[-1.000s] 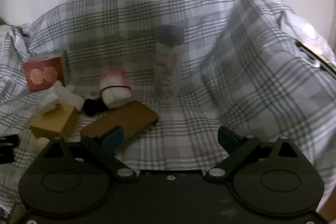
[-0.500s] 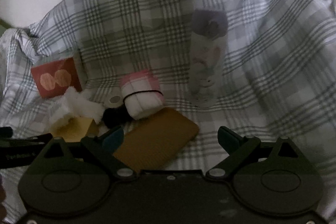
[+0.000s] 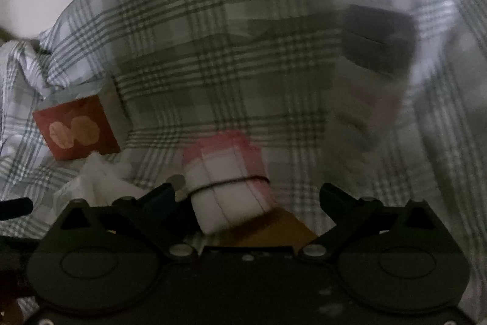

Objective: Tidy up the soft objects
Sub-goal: 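Grasp the pink-white towel roll with the right tool while the left tool grasps the white packet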

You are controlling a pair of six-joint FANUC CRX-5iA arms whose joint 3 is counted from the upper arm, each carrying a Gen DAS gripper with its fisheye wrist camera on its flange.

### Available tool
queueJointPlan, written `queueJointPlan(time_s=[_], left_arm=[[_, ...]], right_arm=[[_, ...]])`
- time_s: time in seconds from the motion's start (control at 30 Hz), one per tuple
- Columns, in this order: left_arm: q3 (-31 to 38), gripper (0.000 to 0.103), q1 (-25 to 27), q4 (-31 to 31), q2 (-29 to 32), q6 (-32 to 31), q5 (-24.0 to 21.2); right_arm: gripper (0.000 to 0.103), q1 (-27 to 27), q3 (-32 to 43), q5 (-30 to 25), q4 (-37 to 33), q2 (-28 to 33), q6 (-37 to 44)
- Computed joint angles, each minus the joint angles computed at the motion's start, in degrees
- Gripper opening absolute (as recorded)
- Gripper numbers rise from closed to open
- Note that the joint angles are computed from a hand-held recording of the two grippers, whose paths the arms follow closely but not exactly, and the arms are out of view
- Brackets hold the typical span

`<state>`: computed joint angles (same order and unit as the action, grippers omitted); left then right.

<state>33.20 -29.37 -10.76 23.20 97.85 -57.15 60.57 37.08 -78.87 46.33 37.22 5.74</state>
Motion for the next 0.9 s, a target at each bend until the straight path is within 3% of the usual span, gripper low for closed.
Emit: queueJointPlan(time_s=[0.17,0.27,0.6,0.67,0.73,0.9], left_arm=[[1.13,0.093,0.16,0.30,1.50,0.29,-0.56],[1.01,0.097,0.17,-0.03,1.68,0.90,0.12],[-0.68,0.098,0.98,1.91,1.43,0.06,2.66],[-0.48,0.098,1.03,2.12,1.61,-0.25,2.67],[-0.46,0.098,1.18,2.80,1.72,-0.70,3.05],[-1.17,0.097,1.34,3.79,1.60,-1.59,5.07]], right_arm=[[0.102,-1.75,0.65,3.30,0.27,2.24,5.45],[0.102,-2.26,-1.42,4.59,2.57,2.53,2.79],[0.096,-4.25,-5.73,9.27,-2.41,0.15,-4.32],[0.091,-4.19,-6.39,10.16,-2.46,-0.28,-4.33],[0.077,-4.21,-6.74,11.24,-2.32,-0.52,-2.73],[0.075,-4.01,-5.66,11.18,-1.57,-0.15,0.03]])
